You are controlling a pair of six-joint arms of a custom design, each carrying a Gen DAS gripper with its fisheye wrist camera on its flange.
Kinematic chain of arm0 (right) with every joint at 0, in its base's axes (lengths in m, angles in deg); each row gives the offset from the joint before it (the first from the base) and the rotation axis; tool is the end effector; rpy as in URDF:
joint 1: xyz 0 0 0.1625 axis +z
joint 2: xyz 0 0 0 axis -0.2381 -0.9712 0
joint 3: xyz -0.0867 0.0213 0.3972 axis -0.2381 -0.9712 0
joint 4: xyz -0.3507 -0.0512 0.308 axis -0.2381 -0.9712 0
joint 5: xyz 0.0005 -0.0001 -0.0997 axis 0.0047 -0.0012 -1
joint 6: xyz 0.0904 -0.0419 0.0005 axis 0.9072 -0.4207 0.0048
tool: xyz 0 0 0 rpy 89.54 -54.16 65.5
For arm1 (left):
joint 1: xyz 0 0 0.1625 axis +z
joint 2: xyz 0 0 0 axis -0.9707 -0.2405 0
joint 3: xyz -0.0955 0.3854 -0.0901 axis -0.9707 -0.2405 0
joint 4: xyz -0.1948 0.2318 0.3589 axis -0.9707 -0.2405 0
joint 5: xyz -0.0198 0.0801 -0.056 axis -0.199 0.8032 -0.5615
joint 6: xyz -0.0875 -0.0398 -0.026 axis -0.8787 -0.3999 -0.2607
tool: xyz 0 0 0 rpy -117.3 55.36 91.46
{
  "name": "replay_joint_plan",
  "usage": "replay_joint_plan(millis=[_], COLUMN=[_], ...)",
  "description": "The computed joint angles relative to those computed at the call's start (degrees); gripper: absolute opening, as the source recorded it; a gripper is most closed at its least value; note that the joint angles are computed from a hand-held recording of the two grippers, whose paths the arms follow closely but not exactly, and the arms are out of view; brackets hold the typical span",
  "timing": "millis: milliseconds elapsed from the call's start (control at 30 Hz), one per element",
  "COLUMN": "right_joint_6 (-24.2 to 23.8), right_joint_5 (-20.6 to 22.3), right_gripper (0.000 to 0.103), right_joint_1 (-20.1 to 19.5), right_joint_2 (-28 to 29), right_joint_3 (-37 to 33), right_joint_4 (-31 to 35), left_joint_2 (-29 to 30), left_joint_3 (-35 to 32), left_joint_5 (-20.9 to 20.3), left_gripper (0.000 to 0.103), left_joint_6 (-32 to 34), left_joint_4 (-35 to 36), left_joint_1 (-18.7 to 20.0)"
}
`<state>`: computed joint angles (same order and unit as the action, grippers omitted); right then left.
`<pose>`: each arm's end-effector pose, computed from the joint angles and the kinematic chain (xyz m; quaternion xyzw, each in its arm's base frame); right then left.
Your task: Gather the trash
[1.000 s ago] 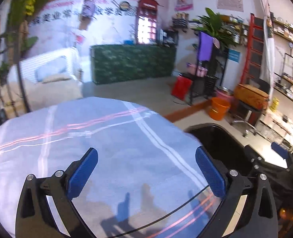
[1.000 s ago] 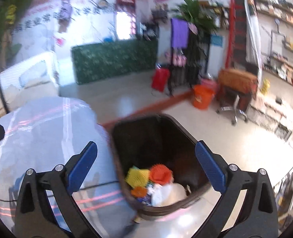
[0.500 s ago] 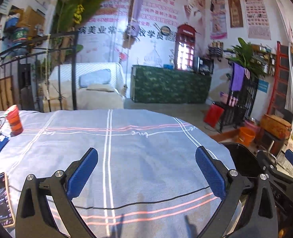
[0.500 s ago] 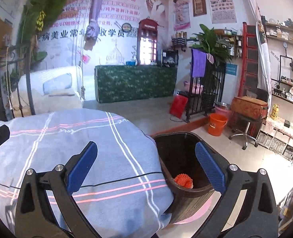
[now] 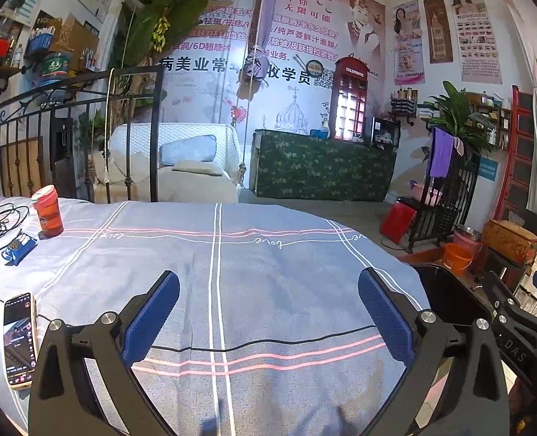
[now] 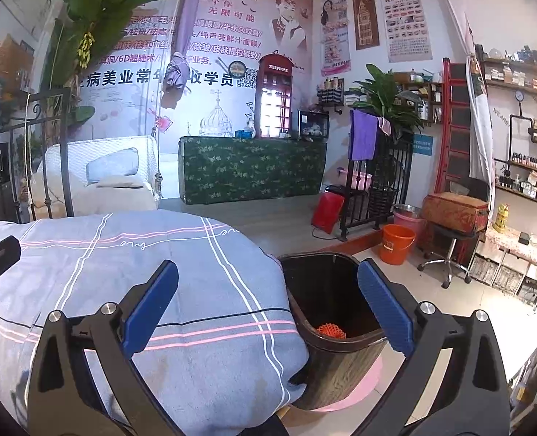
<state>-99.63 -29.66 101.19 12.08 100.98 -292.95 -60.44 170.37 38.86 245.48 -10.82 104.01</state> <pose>0.0824 -0.4245 0.2084 0.1506 -0.6932 0.5885 0.3879 -0.3144 -0.4231 -0.0110 0.1843 0.7655 -0.5529 0.2725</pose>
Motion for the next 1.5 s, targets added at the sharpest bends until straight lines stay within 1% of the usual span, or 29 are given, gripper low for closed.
replay_joint_plan(millis=[100,300,600,1500], right_joint_6=[0.9,1.5,1.5,2.0], right_joint_5=[0.4,0.9,1.6,2.2], right_gripper=[0.097,0.097,0.097,0.097], right_joint_1=[-0.2,-0.6,-0.8,-1.8], right_joint_2=[-0.3,-0.8,-0.9,0.4], right_joint_3=[0.2,0.6,0.8,0.5], right_joint_4=[-0.1,0.4,0.9,0.7], left_joint_2=[-0.1,0.0,-0.4,0.4], left_joint_3=[0.0,0.8,1.3,0.4], left_joint_5=[-0.1,-0.7,-1.1,-1.9], left_gripper=[0.097,0.097,0.097,0.097], left_joint_6=[0.9,0.6,0.8,-1.2], left_joint_4=[-0.9,-1.6,-1.8,0.7], left_joint_1=[-0.1,-0.6,-0.7,-1.0])
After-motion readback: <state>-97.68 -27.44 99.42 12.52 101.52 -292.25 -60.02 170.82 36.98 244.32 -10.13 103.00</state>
